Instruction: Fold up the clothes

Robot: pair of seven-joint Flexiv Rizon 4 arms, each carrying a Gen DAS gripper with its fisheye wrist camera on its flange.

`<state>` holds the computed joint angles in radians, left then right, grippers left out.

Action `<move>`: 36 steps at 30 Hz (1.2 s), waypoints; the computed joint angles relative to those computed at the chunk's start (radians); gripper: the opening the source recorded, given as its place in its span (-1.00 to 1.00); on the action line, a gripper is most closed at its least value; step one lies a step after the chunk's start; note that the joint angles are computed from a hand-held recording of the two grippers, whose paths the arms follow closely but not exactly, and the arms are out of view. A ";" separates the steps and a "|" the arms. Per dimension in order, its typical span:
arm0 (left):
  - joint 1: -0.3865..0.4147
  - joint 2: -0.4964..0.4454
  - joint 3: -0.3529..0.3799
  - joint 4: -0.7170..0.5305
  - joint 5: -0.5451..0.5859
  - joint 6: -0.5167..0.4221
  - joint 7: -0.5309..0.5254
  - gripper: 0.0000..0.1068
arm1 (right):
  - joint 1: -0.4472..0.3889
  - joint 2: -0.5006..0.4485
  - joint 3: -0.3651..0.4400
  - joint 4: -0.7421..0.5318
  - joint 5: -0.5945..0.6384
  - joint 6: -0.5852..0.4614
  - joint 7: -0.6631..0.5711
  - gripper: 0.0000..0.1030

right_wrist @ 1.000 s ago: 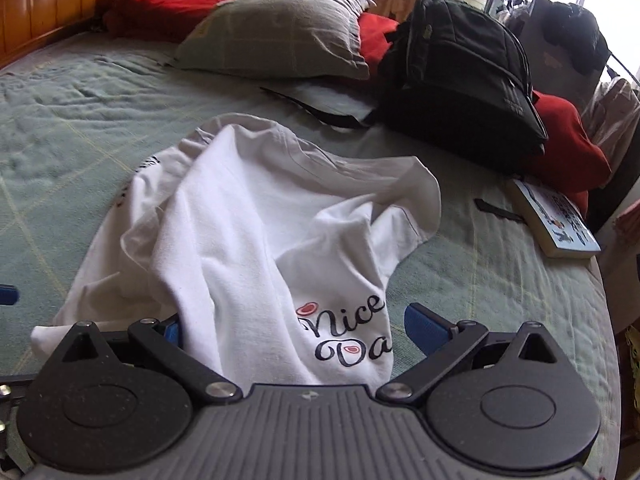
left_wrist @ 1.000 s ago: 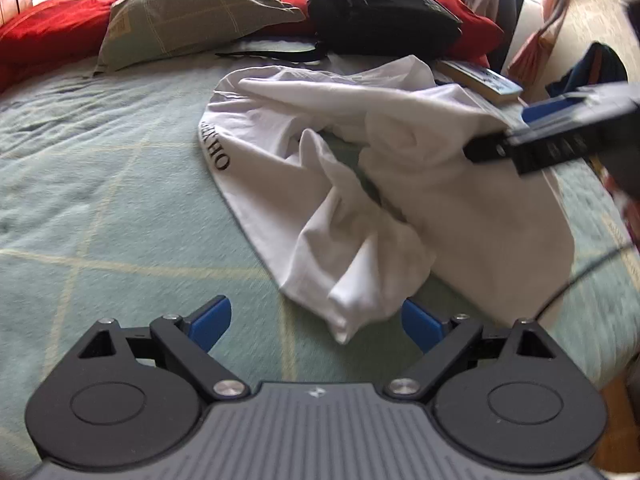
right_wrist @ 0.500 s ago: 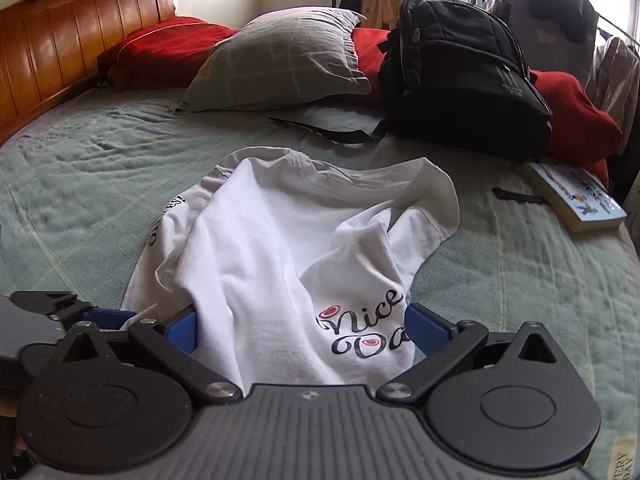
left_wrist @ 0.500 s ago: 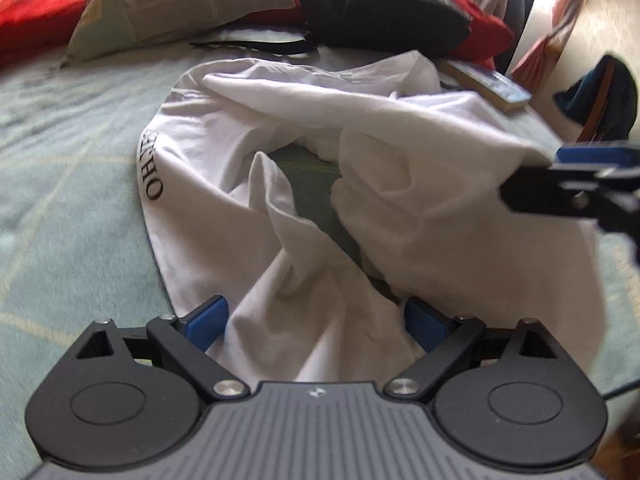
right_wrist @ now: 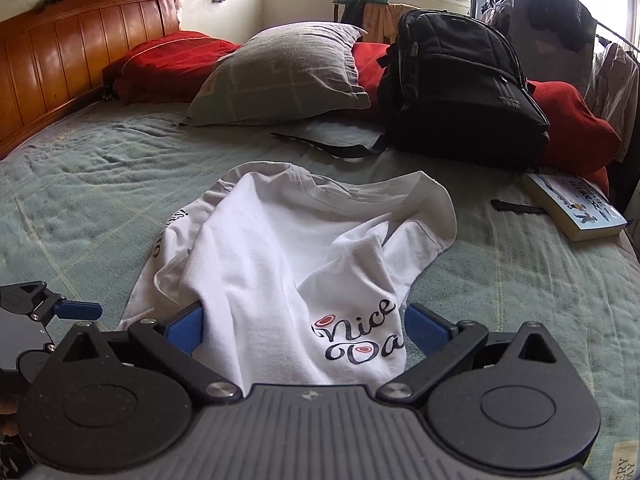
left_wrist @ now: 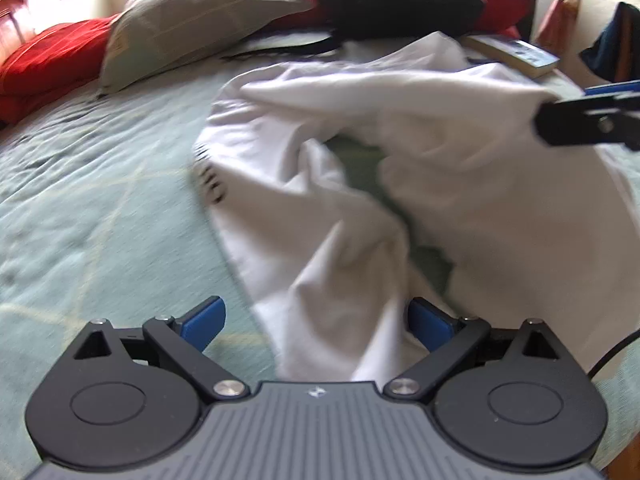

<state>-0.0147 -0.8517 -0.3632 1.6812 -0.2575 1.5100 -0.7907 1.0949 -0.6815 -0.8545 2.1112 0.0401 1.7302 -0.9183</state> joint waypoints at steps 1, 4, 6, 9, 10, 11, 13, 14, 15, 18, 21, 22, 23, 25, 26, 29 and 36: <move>-0.003 -0.006 -0.004 -0.009 -0.004 -0.011 -0.002 0.83 | -0.003 0.000 0.004 -0.001 0.001 0.003 0.000 1.00; -0.042 -0.025 0.024 -0.042 -0.016 -0.037 -0.027 0.86 | -0.006 0.003 0.011 -0.001 0.005 0.015 -0.003 1.00; -0.058 -0.037 0.041 -0.050 -0.011 -0.021 -0.036 0.90 | -0.005 0.007 0.015 0.003 0.012 0.024 -0.009 1.00; -0.109 -0.033 0.123 -0.052 0.018 0.018 -0.060 0.92 | -0.014 0.015 0.028 0.009 0.025 0.039 -0.020 1.00; -0.113 -0.031 0.139 -0.053 0.018 0.021 -0.077 0.92 | -0.015 0.016 0.029 0.011 0.031 0.043 -0.023 1.00; -0.117 -0.029 0.154 -0.054 0.017 0.024 -0.095 0.92 | -0.015 0.017 0.029 0.012 0.037 0.046 -0.025 1.00; -0.128 -0.024 0.188 -0.059 0.020 0.026 -0.130 0.92 | -0.019 0.019 0.032 0.015 0.051 0.056 -0.030 1.00; -0.139 -0.023 0.208 -0.065 0.025 0.024 -0.146 0.92 | -0.024 0.021 0.039 0.016 0.056 0.064 -0.034 1.00; -0.156 -0.021 0.232 -0.066 0.031 0.036 -0.166 0.92 | -0.028 0.023 0.045 0.017 0.063 0.068 -0.037 1.00; -0.174 -0.020 0.250 -0.079 0.038 0.022 -0.210 0.88 | -0.042 0.024 0.065 0.012 0.079 0.079 -0.045 1.00; -0.208 -0.039 0.287 -0.110 0.067 0.000 -0.228 0.92 | -0.054 0.024 0.083 0.006 0.089 0.084 -0.053 1.00; -0.209 -0.040 0.293 -0.103 0.087 0.030 -0.224 0.92 | -0.050 0.023 0.080 0.007 0.092 0.085 -0.057 1.00; -0.230 -0.040 0.325 -0.103 0.104 0.056 -0.232 0.92 | -0.046 0.023 0.076 0.008 0.095 0.086 -0.061 1.00; -0.264 -0.037 0.389 -0.104 0.123 0.085 -0.254 0.92 | -0.037 0.022 0.066 0.016 0.103 0.095 -0.071 1.00; -0.289 -0.040 0.436 -0.113 0.131 0.092 -0.267 0.92 | -0.035 0.023 0.063 0.021 0.109 0.101 -0.077 1.00; -0.350 -0.056 0.562 -0.139 0.152 0.108 -0.300 0.92 | -0.030 0.025 0.055 0.031 0.142 0.122 -0.085 1.00; -0.427 -0.131 0.768 -0.256 0.160 0.063 -0.411 0.92 | -0.039 0.022 0.061 0.032 0.202 0.141 -0.102 1.00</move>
